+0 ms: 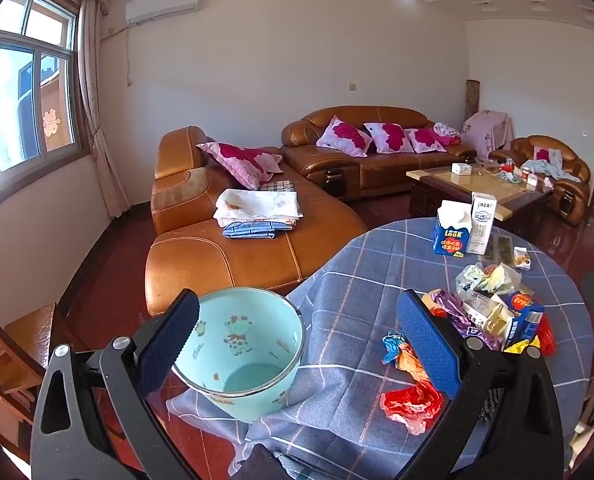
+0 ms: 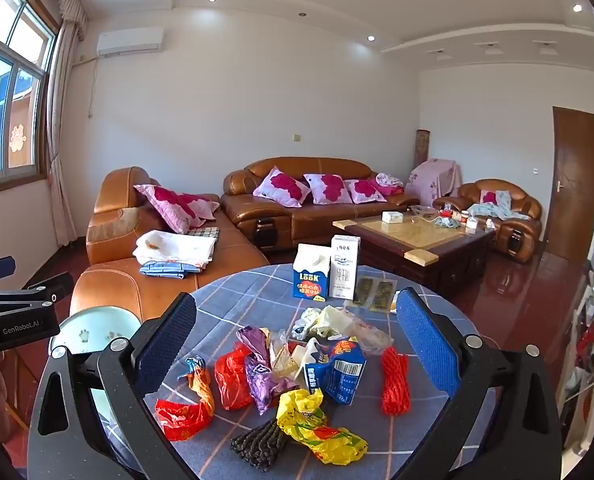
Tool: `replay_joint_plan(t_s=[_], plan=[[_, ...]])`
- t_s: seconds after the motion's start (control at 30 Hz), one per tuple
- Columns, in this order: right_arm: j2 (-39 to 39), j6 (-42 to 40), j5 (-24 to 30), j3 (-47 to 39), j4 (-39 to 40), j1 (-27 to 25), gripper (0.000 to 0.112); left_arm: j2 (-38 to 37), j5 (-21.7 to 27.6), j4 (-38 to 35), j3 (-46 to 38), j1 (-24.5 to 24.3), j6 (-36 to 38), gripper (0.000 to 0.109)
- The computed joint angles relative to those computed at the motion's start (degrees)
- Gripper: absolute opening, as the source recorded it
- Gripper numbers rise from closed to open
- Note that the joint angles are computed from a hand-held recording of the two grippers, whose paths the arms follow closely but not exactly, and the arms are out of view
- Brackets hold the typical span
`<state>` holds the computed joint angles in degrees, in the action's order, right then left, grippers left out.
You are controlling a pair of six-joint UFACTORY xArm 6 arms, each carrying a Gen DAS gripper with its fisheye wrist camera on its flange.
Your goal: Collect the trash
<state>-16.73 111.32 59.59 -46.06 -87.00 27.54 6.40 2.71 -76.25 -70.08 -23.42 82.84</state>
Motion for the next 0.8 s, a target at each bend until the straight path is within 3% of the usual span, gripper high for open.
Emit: replay_joint_plan(t_s=[0.3, 0.8], plan=[[0.1, -0.2, 0.2, -0.3, 0.2, 0.2, 0.098, -0.3, 0.5, -4.9, -0.4, 0.3, 5.0, 0.097], [0.2, -0.4, 0.2, -0.4, 0.3, 0.1, 0.098, -0.1, 0.1, -3.3, -0.5, 0.4, 2.8, 0.097]])
